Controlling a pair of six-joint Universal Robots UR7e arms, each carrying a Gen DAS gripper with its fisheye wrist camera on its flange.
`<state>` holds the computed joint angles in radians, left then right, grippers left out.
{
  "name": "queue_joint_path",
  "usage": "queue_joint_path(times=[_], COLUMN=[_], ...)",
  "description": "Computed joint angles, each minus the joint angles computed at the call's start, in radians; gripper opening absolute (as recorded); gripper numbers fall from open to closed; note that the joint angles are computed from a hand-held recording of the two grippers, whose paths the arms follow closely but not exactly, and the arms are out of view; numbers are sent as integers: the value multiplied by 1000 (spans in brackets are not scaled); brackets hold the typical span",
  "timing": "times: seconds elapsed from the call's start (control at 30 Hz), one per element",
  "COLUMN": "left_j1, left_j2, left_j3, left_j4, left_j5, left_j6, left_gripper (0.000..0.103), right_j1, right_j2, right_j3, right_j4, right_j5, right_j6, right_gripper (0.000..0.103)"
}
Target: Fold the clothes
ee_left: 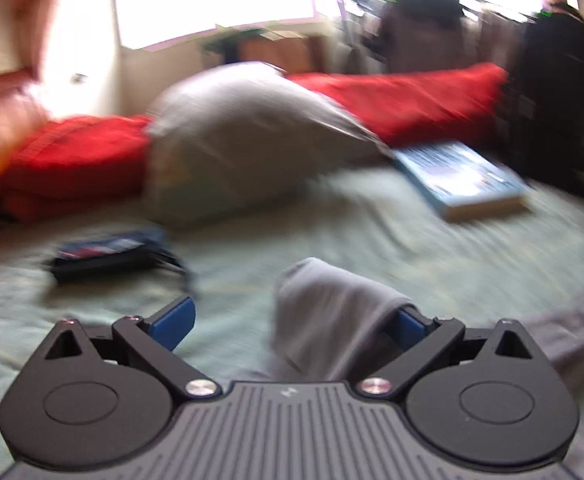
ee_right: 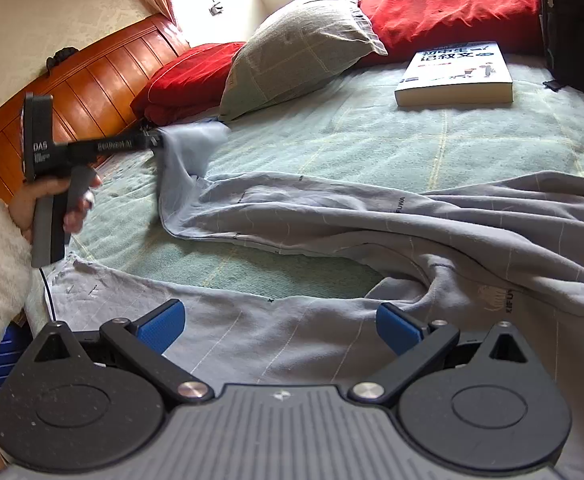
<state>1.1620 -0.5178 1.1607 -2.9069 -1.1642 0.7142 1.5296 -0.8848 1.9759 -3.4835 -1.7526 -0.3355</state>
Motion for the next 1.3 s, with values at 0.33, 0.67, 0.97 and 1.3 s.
queue_joint_path(times=[0.33,0.67,0.97,1.3], left_j1=[17,151,216,220], left_j2=[-66,-79,27,67], left_j3=[98,-2,-145,-174], left_j4=[139,392,256,155], left_j5=[-26,-299,-447,-364], left_j6=[-98,-605,-835,-885], left_gripper=[99,99,99,45], right_j1=[-9,-15,-17,-28], right_j2=[-10,-2,-1,3], right_j3=[13,7,8,9], right_j4=[-6,9,10,16], right_j5=[23,39,35,37], right_j6=[5,15,20,36], right_gripper=[103,103,103,103])
